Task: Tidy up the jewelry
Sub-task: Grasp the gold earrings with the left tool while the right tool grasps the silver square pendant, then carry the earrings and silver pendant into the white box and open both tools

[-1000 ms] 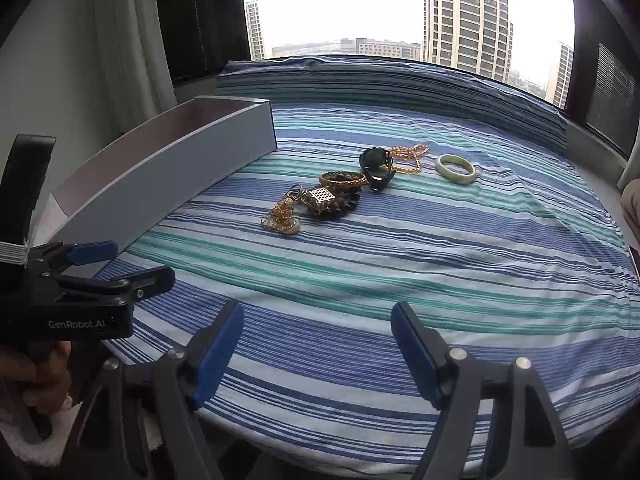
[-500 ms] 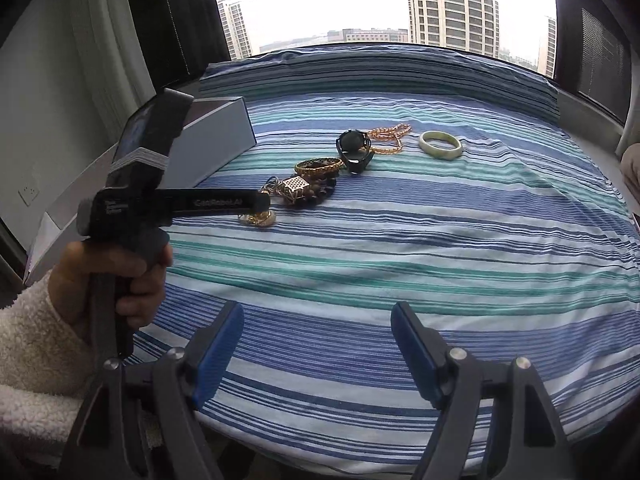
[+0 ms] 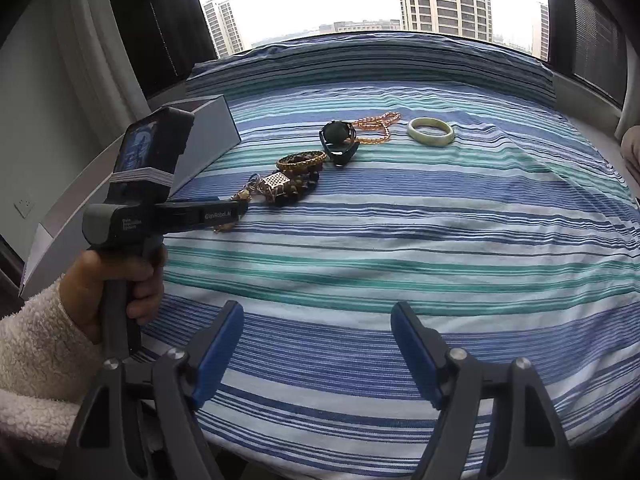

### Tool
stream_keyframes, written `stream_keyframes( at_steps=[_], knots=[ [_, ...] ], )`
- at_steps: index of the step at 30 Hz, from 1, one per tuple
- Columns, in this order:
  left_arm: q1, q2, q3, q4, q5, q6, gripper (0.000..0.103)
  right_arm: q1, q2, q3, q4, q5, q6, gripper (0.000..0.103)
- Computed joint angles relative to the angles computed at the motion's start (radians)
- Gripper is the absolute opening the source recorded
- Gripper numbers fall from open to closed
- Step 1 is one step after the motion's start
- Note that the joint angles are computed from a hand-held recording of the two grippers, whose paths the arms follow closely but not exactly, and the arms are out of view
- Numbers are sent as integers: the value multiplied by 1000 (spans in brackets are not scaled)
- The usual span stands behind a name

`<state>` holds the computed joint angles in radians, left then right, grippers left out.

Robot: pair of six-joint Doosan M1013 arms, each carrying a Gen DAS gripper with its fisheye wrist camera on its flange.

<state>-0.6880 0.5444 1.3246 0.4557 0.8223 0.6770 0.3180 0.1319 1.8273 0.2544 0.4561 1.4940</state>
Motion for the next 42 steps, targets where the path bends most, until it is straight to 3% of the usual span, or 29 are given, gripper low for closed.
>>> stream_keyframes(
  at_steps=[6, 10, 15, 18, 22, 24, 25, 30, 37, 42],
  knots=[
    [28, -43, 56, -111, -51, 10, 16, -26, 47, -48, 119, 15, -114, 78],
    [33, -82, 111, -123, -61, -20, 16, -45, 133, -150, 295, 113, -317, 77],
    [35, -128, 176, -130, -77, -54, 16, -28, 249, -307, 316, 215, -421, 75],
    [33, -145, 203, -122, -90, -67, 16, -13, 304, -380, 295, 238, -446, 67],
    [29, -155, 219, -107, -100, -73, 16, 4, 363, -451, 212, 284, -409, 49],
    [31, -157, 223, -108, -109, -70, 16, 9, 367, -453, 204, 261, -431, 43],
    [31, -157, 224, -109, -113, -69, 16, 13, 370, -460, 179, 259, -417, 34],
    [33, -161, 232, -108, -128, -65, 16, 9, 360, -463, 196, 289, -424, 34],
    [33, -166, 240, -109, -135, -72, 16, -13, 257, -355, 294, 299, -486, 33],
    [31, -165, 238, -102, -131, -77, 16, -19, 197, -272, 230, 335, -468, 34]
  ],
)
